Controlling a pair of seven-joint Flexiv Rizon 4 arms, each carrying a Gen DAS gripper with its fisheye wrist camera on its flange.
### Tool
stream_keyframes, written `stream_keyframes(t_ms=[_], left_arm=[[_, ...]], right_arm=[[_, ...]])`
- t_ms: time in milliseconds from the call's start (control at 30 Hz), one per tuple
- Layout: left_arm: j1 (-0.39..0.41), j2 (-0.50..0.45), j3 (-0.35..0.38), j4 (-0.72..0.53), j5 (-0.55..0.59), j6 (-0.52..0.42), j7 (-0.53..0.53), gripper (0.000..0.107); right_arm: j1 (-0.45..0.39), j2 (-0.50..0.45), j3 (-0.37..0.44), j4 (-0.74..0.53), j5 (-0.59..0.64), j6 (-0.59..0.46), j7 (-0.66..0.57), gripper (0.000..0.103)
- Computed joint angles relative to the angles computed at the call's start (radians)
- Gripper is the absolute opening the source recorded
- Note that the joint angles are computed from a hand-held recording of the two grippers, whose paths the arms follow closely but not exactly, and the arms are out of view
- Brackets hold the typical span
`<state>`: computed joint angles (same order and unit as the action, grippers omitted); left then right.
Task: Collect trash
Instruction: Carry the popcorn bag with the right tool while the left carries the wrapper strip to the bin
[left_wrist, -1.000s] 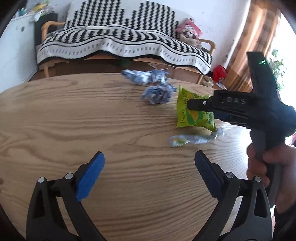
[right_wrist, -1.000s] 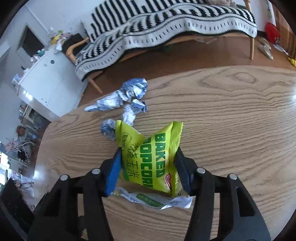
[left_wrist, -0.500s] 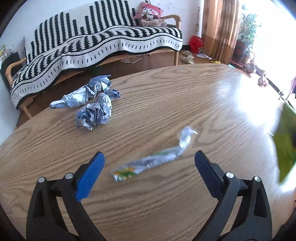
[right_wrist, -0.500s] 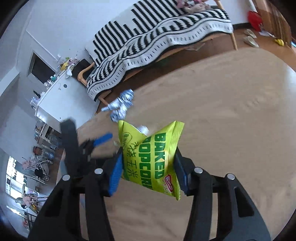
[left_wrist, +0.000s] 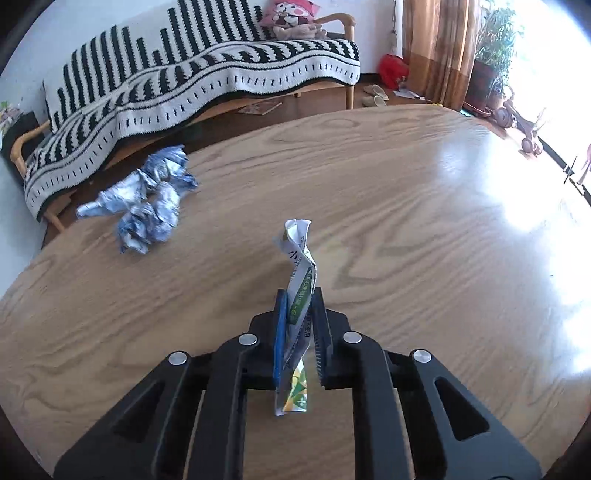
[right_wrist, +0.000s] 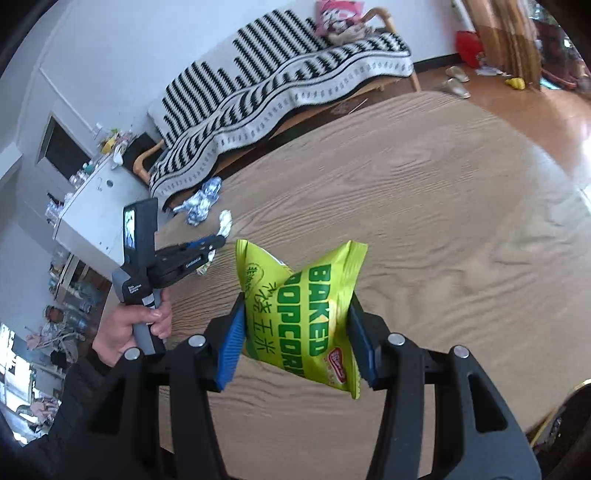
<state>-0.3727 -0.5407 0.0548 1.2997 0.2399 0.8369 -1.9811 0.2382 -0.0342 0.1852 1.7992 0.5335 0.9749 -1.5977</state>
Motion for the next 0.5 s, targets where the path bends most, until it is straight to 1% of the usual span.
stream_keyframes(t_ms=[33,133,267,400,500], left_arm=[[-0.001,0.001,-0.008,0.002,-0.013,-0.001,-0.004,0.012],[-0.031,0.005,-0.008,-0.014,0.002,-0.013,-0.027,0.012],[-0.079,-0.001,-0.036,-0.065,0.002,0.003,-0.047,0.012],[-0.138,-0.039,-0.075,-0.148,-0.02,0.019,-0.033,0.012],[-0.219,-0.108,-0.107,-0.263,-0.034,0.011,0.004,0.012]], right_arm=[[-0.006,0.012,-0.003,0.013,-0.002,0.004,0.003,0.051],[-0.04,0.083,-0.028,0.092,-0.007,0.025,0.011,0.051],[-0.097,0.186,-0.077,0.223,-0.08,0.058,0.072,0.051],[-0.187,0.271,-0.113,0.367,-0.243,0.08,0.186,0.051],[-0.263,0.318,-0.148,0.453,-0.349,0.061,0.252,0.051]])
